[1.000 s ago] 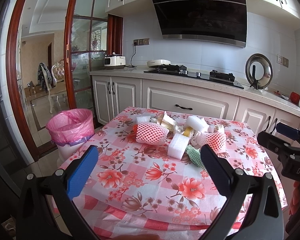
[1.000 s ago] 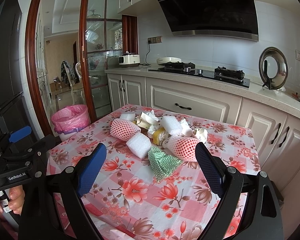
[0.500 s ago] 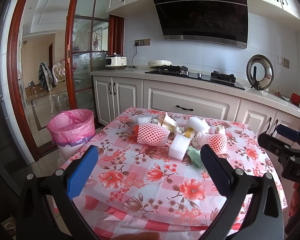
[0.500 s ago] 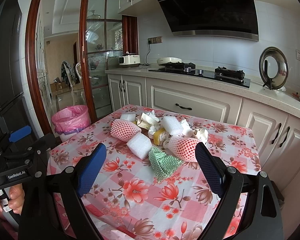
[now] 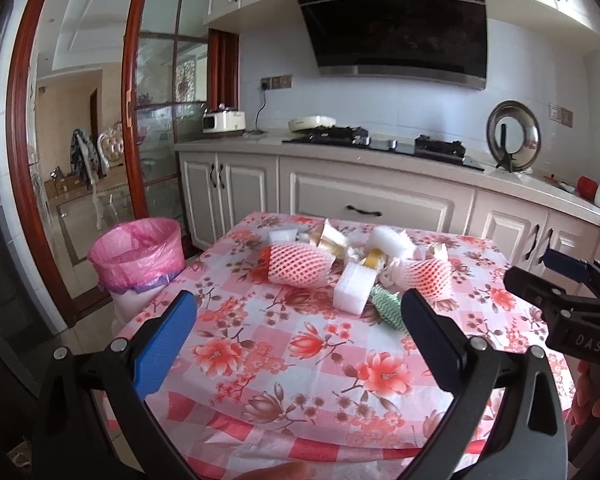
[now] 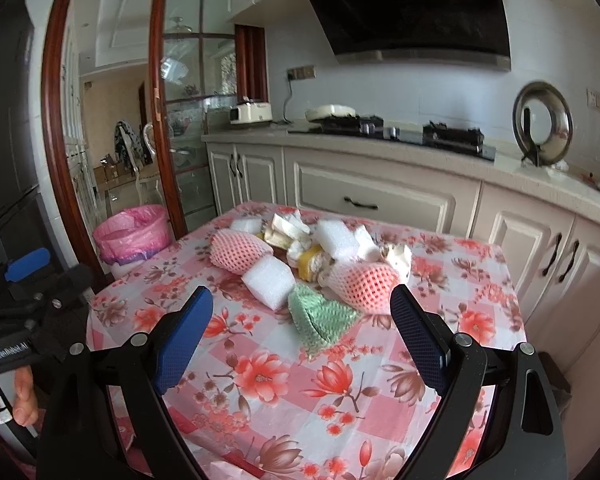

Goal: Collect trash
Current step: 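Grasp the green zigzag cloth with the right tool while the left tool grasps a white foam block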

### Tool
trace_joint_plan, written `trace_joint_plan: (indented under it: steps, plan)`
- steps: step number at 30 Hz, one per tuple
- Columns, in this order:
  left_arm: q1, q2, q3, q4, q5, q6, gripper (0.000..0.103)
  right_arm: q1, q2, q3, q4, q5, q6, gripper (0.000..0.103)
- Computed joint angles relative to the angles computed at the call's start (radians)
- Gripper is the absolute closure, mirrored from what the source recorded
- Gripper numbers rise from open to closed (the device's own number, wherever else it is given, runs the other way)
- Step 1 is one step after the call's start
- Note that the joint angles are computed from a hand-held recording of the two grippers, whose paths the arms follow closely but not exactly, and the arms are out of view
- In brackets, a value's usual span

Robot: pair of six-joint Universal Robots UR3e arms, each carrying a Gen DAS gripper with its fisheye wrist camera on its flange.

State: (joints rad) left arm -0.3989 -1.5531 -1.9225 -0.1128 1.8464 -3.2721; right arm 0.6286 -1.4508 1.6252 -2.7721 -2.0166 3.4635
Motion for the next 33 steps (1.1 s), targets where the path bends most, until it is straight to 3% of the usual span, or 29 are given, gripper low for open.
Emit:
trace_joint_plan:
  steps: [8,11,15,24,33]
  plan:
    - [0.148,-0.078,0.054,-0.12,-0.182,-0.027,0.004,-0.074,0.055,0.042,-0.062,0.07,0.036,0.018]
    - [0.172,-0.167,0.099,-0.076,-0.175,-0.013,0.005,-0.099,0.094,0.041,-0.097,0.088,0.029,0.018]
    - [0.207,-0.282,0.192,-0.087,-0.237,0.04,0.005,-0.141,0.182,-0.004,-0.077,0.119,0.03,0.018]
    - [0.183,-0.591,0.47,-0.058,-0.235,0.123,0.005,-0.218,0.445,-0.263,0.026,0.213,-0.034,0.019]
    - [0.161,-0.707,0.591,-0.134,-0.239,0.162,0.007,-0.279,0.636,-0.537,0.236,0.339,-0.12,0.047]
